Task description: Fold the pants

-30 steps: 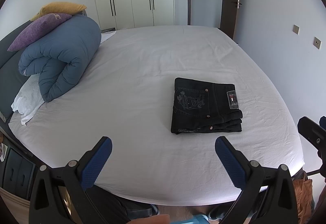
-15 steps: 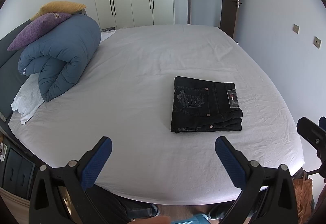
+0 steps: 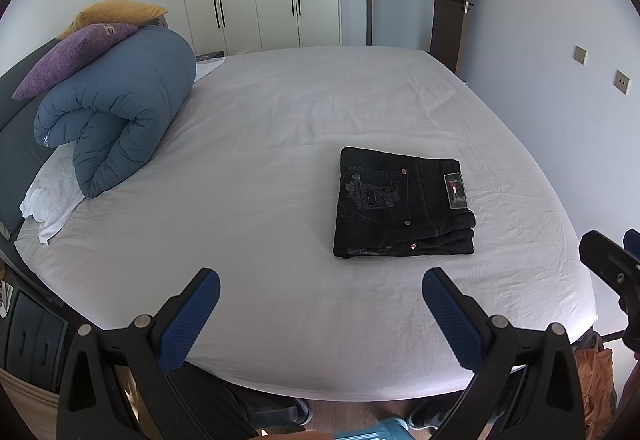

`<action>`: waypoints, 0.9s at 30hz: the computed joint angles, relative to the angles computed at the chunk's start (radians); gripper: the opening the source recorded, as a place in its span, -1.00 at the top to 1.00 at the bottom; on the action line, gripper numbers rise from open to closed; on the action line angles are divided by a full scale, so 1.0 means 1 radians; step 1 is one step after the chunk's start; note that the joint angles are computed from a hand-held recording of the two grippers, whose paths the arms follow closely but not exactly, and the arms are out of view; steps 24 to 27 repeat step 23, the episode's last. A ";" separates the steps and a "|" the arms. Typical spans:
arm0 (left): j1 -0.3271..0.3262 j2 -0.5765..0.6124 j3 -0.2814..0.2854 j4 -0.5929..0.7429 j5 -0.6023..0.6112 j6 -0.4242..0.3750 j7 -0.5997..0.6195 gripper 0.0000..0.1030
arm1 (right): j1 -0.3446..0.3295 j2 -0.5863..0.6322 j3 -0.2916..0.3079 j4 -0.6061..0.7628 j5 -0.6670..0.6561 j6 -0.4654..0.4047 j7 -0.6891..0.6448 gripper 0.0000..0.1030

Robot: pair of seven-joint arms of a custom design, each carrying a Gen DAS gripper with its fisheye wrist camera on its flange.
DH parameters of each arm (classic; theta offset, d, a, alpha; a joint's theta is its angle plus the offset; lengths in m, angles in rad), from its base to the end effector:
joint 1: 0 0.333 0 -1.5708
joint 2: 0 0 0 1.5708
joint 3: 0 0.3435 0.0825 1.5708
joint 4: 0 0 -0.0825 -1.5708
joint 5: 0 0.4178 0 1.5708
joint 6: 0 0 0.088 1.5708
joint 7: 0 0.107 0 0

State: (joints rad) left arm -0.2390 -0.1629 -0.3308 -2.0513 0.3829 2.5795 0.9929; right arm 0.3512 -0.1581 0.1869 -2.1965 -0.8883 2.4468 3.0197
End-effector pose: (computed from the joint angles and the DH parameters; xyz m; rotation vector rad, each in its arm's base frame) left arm 0.4839 -0.3317 0.5999 -1.5508 2.0186 -0.7697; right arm 0.4805 0.2904 0.5060 -1.4736 2.0326 -0.8318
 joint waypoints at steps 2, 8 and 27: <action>0.000 0.003 0.001 0.002 0.000 0.000 0.002 -1.00 | 0.001 0.001 0.000 0.000 0.000 0.000 0.000 -1.00; -0.002 0.008 0.006 0.004 -0.014 -0.001 0.017 -1.00 | 0.001 0.001 -0.001 -0.001 0.001 0.002 0.000 -1.00; -0.004 0.012 0.005 0.003 -0.010 -0.007 0.022 -1.00 | 0.002 0.005 -0.003 -0.006 0.007 0.008 0.000 -1.00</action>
